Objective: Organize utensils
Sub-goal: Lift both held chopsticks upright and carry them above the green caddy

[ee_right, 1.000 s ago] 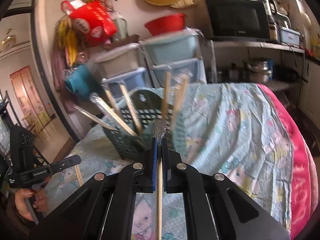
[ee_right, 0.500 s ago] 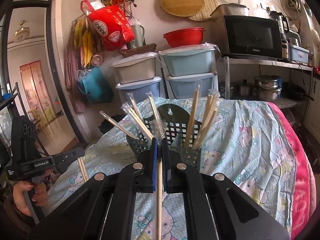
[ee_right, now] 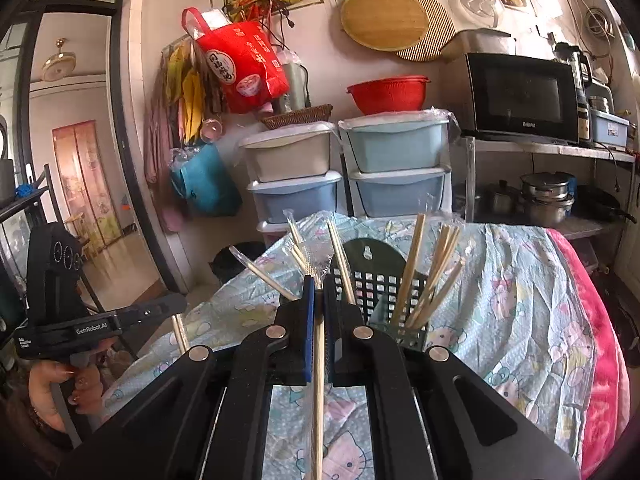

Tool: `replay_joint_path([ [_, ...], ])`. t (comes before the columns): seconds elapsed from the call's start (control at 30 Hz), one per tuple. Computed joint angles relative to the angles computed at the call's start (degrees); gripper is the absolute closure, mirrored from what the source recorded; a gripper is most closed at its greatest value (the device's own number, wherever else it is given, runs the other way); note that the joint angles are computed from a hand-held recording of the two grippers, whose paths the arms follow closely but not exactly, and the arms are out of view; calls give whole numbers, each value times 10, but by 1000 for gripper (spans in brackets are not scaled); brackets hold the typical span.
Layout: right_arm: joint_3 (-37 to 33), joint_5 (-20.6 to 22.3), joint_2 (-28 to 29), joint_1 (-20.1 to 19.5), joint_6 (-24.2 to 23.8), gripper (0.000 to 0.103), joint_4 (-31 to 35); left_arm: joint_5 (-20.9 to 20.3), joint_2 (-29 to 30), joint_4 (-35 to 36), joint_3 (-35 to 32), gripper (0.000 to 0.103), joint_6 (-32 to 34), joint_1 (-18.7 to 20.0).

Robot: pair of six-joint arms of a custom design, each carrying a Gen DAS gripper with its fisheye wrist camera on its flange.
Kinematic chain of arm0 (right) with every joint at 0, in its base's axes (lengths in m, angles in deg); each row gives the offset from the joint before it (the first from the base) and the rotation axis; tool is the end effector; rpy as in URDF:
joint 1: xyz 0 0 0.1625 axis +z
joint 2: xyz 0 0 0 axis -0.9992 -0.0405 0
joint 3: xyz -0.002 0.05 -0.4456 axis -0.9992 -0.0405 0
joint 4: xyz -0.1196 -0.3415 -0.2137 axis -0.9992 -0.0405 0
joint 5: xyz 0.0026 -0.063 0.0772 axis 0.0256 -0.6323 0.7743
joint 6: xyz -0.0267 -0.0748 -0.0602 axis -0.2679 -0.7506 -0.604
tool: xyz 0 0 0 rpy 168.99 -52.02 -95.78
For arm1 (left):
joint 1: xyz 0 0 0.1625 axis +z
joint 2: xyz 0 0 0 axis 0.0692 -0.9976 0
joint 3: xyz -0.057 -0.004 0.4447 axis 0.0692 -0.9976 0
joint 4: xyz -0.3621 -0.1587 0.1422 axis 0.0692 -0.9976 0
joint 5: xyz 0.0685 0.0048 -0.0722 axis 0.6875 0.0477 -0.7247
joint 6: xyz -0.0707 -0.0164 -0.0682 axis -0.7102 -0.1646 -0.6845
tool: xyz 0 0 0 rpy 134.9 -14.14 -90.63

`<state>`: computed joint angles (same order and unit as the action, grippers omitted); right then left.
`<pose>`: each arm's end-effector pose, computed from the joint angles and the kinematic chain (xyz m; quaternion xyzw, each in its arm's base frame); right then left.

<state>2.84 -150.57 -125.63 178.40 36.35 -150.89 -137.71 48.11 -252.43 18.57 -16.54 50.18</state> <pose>0.1646 -0.8322 0.2922 0.4200 -0.8255 0.3725 0.0576 -0.2972 -0.7379 0.1605 0.1109 0.8583 -0.4866 0.1193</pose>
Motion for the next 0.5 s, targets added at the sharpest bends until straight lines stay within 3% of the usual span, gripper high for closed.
replay_joint_path([
  [0.5, 6, 11, -13, 6, -8, 99, -31, -34, 17, 26, -65, 100, 51, -6],
])
